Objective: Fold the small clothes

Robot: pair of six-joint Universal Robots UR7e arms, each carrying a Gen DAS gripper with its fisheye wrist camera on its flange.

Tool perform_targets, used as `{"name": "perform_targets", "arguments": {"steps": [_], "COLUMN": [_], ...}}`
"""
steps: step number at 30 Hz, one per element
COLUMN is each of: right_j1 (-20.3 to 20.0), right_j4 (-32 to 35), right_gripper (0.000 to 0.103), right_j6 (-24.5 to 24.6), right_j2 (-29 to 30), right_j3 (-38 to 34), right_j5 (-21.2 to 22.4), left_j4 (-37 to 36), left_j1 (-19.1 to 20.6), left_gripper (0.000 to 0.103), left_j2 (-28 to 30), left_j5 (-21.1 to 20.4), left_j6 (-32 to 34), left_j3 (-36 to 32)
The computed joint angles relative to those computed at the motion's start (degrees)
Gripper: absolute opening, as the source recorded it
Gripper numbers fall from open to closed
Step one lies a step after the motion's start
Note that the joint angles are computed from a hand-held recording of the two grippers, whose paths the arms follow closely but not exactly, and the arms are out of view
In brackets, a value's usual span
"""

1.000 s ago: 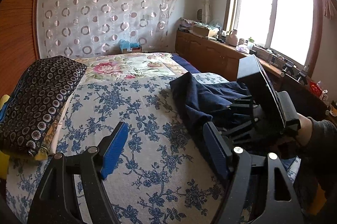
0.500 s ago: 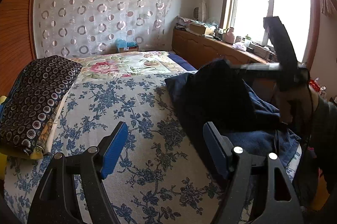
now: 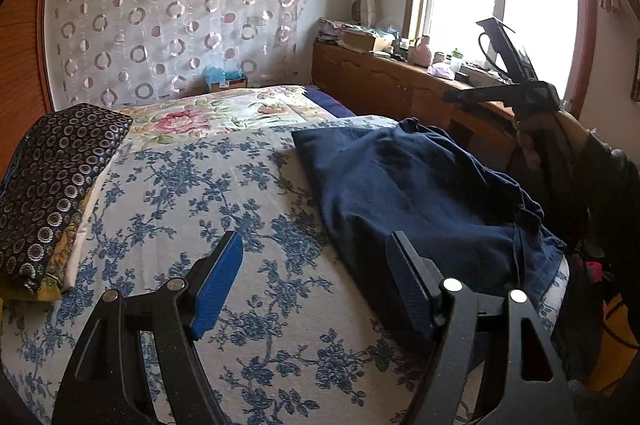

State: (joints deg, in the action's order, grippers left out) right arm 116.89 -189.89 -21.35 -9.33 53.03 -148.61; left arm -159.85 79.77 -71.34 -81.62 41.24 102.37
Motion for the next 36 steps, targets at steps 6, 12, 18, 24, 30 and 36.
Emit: {"name": "perform_targets", "arguments": {"steps": [6,12,18,24,30,36], "right_j1": [-1.3,-4.7,-6.3,-6.1,-7.2,-6.8], "right_j4": [7.3,15.6,21.7,20.6,20.3,17.3], "right_gripper": [0.032,0.033,0.033,0.037,0.042,0.006], "right_j6": [5.7,13.1,14.2,12.4,13.6,8.3], "right_j2": [-2.8,-4.7,-4.9,-3.9,-4.5,-6.0], "right_j3": [6.0,6.0,2.4,0.5,2.0,5.6], "right_j5": [8.0,12.9,14.2,10.9,16.0,17.4], "left_j4": [1.3,1.9,2.0,2.0,2.7,4.2], "left_j1": [-0.2,-0.3,-0.3,-0.3,-0.5,-0.6], "left_gripper": [0.075,0.075,0.075,0.075,0.075,0.075], "left_j2": [0.3,0.6,0.5,0.5,0.7,0.7], "left_j5": [0.3,0.9,1.0,1.0,1.6,1.7], "left_j6": [-0.1,0.0,0.1,0.1,0.4,-0.1], "left_j3": [0.1,0.3,0.6,0.9,1.1,0.8]}}
